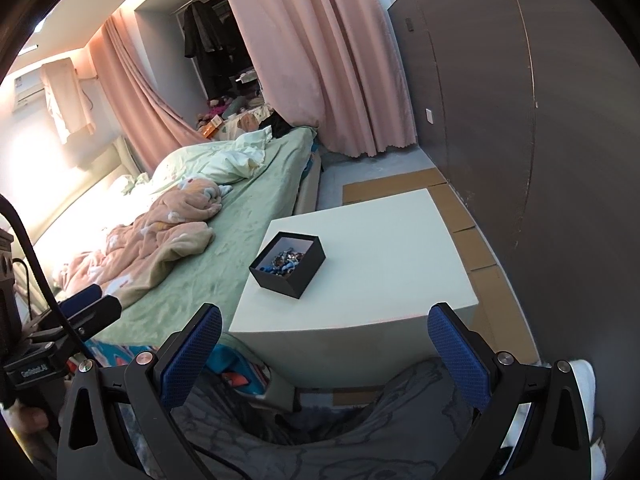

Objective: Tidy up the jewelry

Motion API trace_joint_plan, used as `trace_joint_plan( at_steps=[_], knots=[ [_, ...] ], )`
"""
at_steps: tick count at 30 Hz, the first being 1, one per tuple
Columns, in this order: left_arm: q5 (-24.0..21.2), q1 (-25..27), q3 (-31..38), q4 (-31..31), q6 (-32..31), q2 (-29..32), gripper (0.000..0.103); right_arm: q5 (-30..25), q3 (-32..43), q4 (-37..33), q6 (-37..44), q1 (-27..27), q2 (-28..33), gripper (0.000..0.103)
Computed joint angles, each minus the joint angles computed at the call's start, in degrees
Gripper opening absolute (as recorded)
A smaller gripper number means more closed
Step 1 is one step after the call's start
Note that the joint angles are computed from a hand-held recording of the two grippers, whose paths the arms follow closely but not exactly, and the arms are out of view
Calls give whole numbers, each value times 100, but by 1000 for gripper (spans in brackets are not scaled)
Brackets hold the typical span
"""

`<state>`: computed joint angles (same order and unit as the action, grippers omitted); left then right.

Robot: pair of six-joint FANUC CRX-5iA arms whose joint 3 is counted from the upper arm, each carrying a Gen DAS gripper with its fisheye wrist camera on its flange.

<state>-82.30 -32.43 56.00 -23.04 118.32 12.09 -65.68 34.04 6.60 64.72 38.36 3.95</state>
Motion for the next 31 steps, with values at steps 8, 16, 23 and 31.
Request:
trace_joint_plan(
  at_steps=[8,16,23,31],
  knots=[
    [14,-20,-117,-18,3,-61,103,16,-31,6,-9,12,-20,103],
    [40,-33,-164,-10,20,-80,103,22,-39,31,-25,61,-28,103],
    [34,-101,-147,-116,32,-78,103,23,-42,29,-29,63,-29,103],
    [-42,-146,-19,-177,27,-10,102,19,-48,45,-59,87,-36,103]
  ],
)
